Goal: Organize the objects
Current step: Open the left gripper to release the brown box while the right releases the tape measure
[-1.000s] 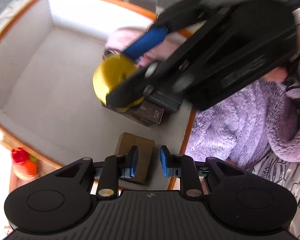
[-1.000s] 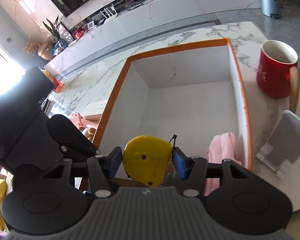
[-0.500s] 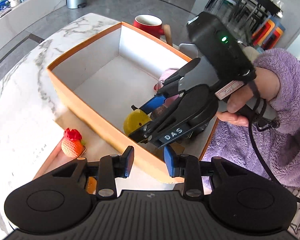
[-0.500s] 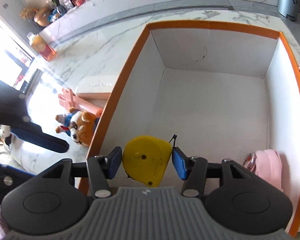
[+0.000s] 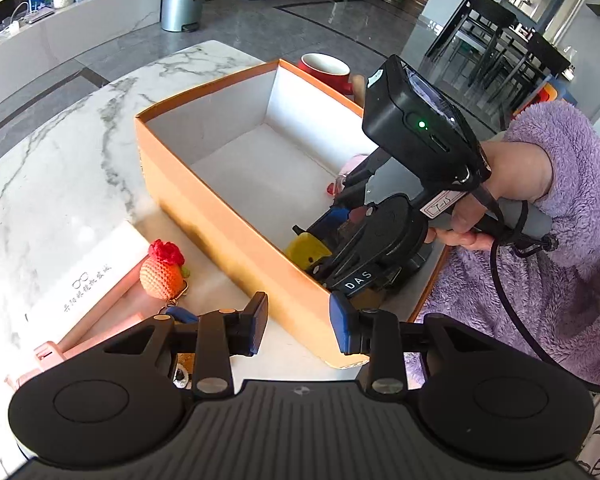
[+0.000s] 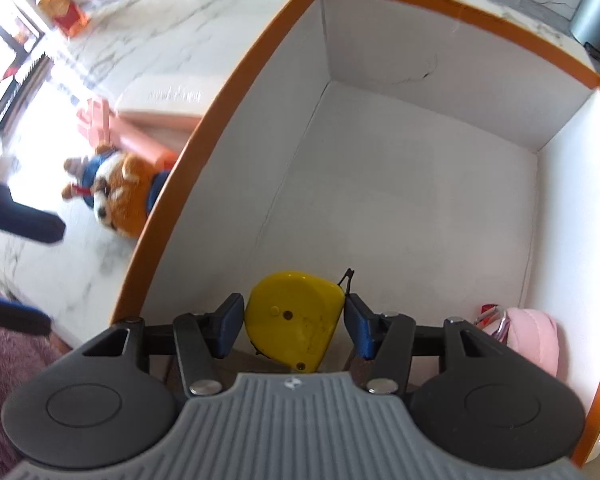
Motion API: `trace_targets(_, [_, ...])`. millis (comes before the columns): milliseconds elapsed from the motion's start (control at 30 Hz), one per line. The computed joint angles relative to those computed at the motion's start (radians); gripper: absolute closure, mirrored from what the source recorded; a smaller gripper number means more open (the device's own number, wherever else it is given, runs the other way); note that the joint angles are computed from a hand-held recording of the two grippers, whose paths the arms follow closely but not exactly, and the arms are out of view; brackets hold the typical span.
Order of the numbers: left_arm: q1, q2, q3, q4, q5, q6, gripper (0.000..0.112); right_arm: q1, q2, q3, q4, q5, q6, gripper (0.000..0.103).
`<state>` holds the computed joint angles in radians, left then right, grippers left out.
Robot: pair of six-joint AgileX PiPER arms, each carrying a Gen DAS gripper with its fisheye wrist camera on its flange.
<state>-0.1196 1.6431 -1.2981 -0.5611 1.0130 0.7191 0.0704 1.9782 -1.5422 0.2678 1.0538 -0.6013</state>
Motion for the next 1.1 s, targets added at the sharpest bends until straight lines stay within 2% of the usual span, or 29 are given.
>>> trace_targets(400, [-0.016,-0.088,0.071,0.025,-0.027,-0.016,0.069,0.046,0.017,-0.043,-0.114,0.066,0.007,0.046])
trace_targets(567, [-0.022,-0.125,0.095,0.040,-0.042,-0.043,0.068,0.034,0.004,-0.033,-0.102,0.064,-0.028,0.045])
trace_targets(833, [-0.045,-0.172,0.125,0.065,-0.064,-0.080,0.068,-0.011,-0.006,-0.088,-0.034,0.129,-0.083,0.047])
trace_targets(967, [-0.055,-0.196,0.143,0.094,-0.105,-0.134,0.068,-0.010,0.019,-0.129,0.023,0.153,-0.106,0.070])
trace_targets(1033, [-0.056,-0.201,0.145,0.113,-0.121,-0.165,0.068,-0.007,0.027,-0.115,0.033,0.110,-0.089,0.071])
trace_targets(1100, [-0.050,-0.203,0.147,0.117,-0.129,-0.177,0.068,-0.008,0.046,-0.141,0.042,0.105,-0.069,0.070])
